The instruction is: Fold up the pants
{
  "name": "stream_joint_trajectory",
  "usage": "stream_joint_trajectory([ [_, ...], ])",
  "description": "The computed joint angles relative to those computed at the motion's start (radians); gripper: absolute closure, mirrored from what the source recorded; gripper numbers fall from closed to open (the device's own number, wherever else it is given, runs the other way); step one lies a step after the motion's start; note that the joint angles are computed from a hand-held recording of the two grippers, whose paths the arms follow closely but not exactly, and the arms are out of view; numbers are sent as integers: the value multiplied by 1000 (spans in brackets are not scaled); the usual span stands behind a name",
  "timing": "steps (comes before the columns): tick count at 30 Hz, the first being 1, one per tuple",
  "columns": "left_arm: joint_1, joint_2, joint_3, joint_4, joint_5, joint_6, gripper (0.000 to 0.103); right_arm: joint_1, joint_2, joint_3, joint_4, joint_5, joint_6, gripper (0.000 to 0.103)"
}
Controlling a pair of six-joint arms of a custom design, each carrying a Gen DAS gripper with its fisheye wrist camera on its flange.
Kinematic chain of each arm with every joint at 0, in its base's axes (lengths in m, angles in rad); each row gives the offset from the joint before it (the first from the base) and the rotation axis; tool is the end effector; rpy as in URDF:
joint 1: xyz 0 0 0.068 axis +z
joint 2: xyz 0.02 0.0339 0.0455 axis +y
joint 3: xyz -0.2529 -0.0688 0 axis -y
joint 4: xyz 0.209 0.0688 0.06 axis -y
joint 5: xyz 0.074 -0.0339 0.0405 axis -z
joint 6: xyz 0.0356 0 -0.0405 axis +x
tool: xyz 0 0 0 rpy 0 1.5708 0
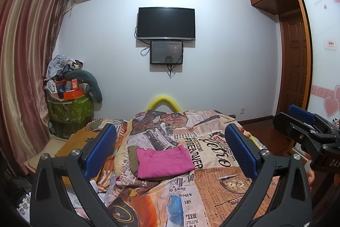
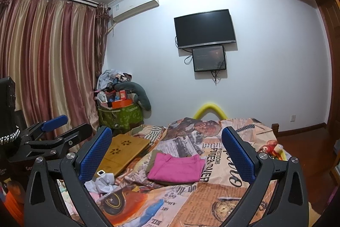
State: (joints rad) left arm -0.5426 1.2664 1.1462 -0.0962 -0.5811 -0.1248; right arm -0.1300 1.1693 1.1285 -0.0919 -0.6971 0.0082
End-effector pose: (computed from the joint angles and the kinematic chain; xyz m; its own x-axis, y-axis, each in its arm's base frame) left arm 0.2329 -0.1176 0.3670 -0.1790 -0.0136 -0.9838 -0.0502 0.9987 -0.0046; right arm 0.2338 -0.0075 0.3843 -0.1356 0.0241 -0.9905 -0.5305 0.8426 0.0931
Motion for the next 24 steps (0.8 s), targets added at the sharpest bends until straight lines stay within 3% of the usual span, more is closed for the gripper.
stream_joint_trajectory([
  [24, 33, 35, 35, -55, 70, -23, 0, -10, 12, 4, 4, 2, 12, 0],
])
